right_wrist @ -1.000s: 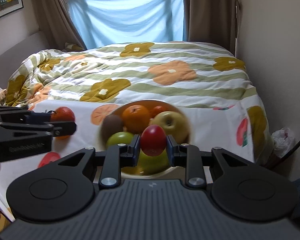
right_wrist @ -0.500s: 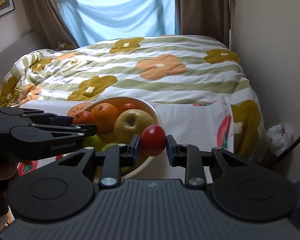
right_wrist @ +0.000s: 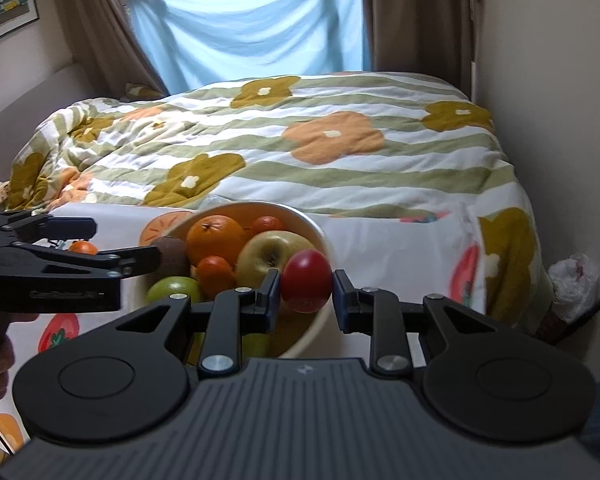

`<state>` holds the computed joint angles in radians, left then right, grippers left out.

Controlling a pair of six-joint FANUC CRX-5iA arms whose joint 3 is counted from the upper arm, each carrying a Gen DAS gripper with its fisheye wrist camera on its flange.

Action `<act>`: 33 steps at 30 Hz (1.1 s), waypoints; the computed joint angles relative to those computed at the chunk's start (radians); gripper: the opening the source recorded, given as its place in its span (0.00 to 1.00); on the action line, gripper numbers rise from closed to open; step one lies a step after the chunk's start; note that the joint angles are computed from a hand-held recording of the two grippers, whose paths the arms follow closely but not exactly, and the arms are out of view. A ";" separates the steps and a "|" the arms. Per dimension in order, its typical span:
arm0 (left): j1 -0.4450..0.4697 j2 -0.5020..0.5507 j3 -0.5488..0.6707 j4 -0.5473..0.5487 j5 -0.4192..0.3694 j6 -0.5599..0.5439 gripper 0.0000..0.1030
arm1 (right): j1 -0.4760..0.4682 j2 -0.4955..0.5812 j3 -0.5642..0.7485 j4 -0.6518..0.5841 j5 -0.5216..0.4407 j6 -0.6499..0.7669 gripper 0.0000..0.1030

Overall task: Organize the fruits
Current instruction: 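Release the tangerine into the bowl with the left tool while the right tool releases the tomato, then move both tools back toward the large orange and last red tomato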

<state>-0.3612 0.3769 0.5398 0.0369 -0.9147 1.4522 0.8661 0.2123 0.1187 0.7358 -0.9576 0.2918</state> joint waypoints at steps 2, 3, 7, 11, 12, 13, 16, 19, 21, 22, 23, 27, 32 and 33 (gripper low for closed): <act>0.011 -0.019 -0.018 -0.008 0.000 0.014 0.88 | -0.002 0.018 0.025 -0.013 0.015 0.028 0.41; 0.015 -0.027 -0.025 -0.014 -0.002 0.023 0.88 | -0.002 0.026 0.035 -0.018 0.024 0.041 0.41; 0.034 -0.051 -0.049 -0.022 -0.012 0.063 0.88 | -0.007 0.073 0.094 -0.048 0.060 0.104 0.41; 0.046 -0.073 -0.063 -0.067 -0.024 0.113 0.88 | -0.019 0.123 0.155 -0.091 0.107 0.167 0.41; 0.048 -0.080 -0.068 -0.079 -0.025 0.125 0.88 | -0.021 0.136 0.171 -0.098 0.113 0.185 0.41; 0.050 -0.085 -0.069 -0.092 -0.029 0.139 0.88 | -0.024 0.150 0.190 -0.114 0.117 0.211 0.41; 0.061 -0.101 -0.082 -0.116 -0.039 0.182 0.88 | -0.029 0.191 0.248 -0.170 0.106 0.284 0.41; 0.070 -0.116 -0.097 -0.130 -0.044 0.220 0.88 | -0.030 0.216 0.278 -0.196 0.107 0.326 0.41; 0.072 -0.125 -0.106 -0.140 -0.048 0.235 0.88 | -0.030 0.228 0.295 -0.205 0.097 0.357 0.42; 0.073 -0.131 -0.111 -0.144 -0.049 0.240 0.88 | -0.029 0.232 0.300 -0.206 0.095 0.364 0.44; 0.073 -0.134 -0.114 -0.150 -0.052 0.246 0.88 | -0.029 0.230 0.298 -0.209 0.100 0.366 0.50; 0.073 -0.144 -0.119 -0.156 -0.062 0.265 0.88 | -0.023 0.201 0.259 -0.191 0.123 0.324 0.78; 0.075 -0.165 -0.145 -0.141 -0.052 0.259 0.88 | -0.006 0.176 0.231 -0.155 0.089 0.288 0.78; 0.075 -0.170 -0.148 -0.142 -0.050 0.259 0.88 | -0.002 0.170 0.223 -0.144 0.085 0.275 0.78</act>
<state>-0.2867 0.2070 0.3921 -0.1052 -0.9645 1.7111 0.8642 0.3823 0.3417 0.5919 -0.8722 0.5672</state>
